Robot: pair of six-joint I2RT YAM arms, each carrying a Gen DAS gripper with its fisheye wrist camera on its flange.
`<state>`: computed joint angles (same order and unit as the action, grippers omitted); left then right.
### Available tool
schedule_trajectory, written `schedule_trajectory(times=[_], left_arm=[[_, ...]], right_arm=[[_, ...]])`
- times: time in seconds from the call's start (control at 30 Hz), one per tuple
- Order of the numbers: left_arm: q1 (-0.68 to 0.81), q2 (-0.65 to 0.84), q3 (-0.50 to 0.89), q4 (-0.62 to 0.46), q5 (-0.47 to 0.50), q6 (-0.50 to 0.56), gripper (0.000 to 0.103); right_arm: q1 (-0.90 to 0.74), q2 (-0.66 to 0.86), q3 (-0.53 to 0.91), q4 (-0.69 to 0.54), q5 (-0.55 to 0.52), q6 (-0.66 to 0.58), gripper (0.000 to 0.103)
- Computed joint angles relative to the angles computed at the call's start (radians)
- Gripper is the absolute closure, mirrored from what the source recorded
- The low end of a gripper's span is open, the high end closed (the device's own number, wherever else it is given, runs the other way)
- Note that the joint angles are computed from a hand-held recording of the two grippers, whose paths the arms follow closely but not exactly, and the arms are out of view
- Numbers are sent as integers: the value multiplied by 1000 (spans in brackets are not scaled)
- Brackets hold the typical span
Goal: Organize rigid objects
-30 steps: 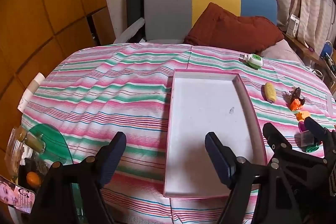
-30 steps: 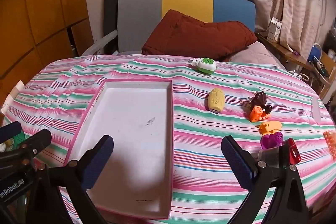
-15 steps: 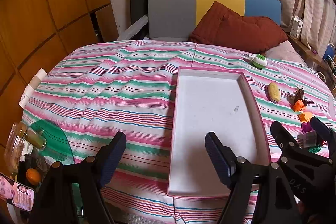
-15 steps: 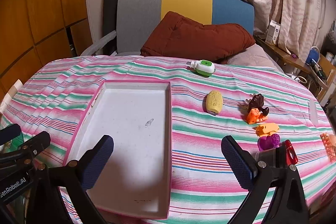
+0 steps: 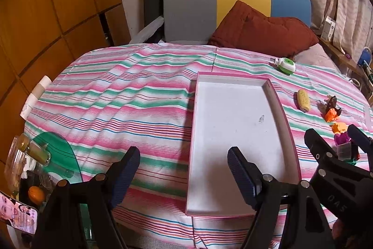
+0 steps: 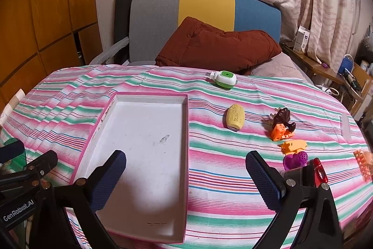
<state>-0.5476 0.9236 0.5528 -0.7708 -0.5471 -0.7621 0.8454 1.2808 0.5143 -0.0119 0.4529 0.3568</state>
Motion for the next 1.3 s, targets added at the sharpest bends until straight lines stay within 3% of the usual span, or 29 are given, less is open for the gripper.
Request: schedule_trajectory(times=[0.2,0.53,0.8,0.97,1.07,1.3], left_arm=[[0,31,10,-15,-18,-32,24],[-3,30,6,-17,-24,-37,24],[11,19,-9,11,24,-14,24],[1,-13,-56,83,84,29,24],[-63,59,-58,121,77,31,24],[-137,146,-73,280,239,44,24]], right_arm=[[-7,-15,-9,2,15,1,0],[-62,-34,-38,33,-102,37,0],[-15,-62,-50,43,-41,-17,0],[-46,-94,-76,34,-58,-60,0],[-118,-134,-120,31,-123,-90,0],[-441,-255,-227,14,-371,-181,0]])
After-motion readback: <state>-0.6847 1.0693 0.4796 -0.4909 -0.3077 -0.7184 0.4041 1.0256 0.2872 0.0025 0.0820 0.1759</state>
